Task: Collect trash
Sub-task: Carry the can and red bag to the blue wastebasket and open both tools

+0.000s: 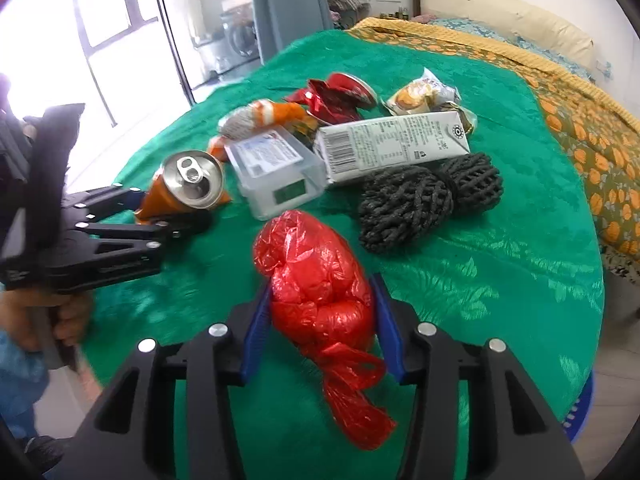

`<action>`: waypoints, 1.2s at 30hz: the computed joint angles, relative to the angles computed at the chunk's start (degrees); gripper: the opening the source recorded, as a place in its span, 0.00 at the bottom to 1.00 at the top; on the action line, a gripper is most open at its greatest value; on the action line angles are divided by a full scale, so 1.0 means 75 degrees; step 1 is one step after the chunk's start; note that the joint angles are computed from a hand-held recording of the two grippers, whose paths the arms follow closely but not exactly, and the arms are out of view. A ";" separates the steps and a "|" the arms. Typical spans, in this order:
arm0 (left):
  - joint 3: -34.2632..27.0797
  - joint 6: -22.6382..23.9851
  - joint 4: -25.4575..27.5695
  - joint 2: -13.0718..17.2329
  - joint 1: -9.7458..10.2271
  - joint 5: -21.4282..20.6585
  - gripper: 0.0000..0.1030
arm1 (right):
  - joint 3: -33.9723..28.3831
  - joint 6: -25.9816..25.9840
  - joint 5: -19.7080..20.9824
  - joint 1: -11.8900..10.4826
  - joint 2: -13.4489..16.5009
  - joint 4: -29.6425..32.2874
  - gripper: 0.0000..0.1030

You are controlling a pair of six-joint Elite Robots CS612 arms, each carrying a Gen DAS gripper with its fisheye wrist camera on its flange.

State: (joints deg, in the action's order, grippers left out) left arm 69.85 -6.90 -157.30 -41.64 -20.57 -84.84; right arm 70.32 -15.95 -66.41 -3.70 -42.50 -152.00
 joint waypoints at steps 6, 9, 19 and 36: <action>0.0621 -0.0297 -0.0707 -0.0354 -0.0090 -0.0399 0.55 | 0.0536 0.0079 0.0829 -0.0279 -0.0411 0.0145 0.45; 0.0648 -0.0428 -0.0818 -0.0442 -0.0179 -0.0831 0.55 | 0.0695 0.0479 0.1118 -0.0523 -0.0545 0.0094 0.45; -0.0685 0.0107 -0.0132 0.0006 -0.0970 -0.2012 0.56 | 0.0743 0.1994 -0.0219 -0.1588 -0.0625 -0.0332 0.45; -0.5293 0.0364 0.3647 0.2739 -0.2124 -0.2147 0.56 | 0.0010 0.2979 -0.0426 -0.2668 0.0250 0.0582 0.45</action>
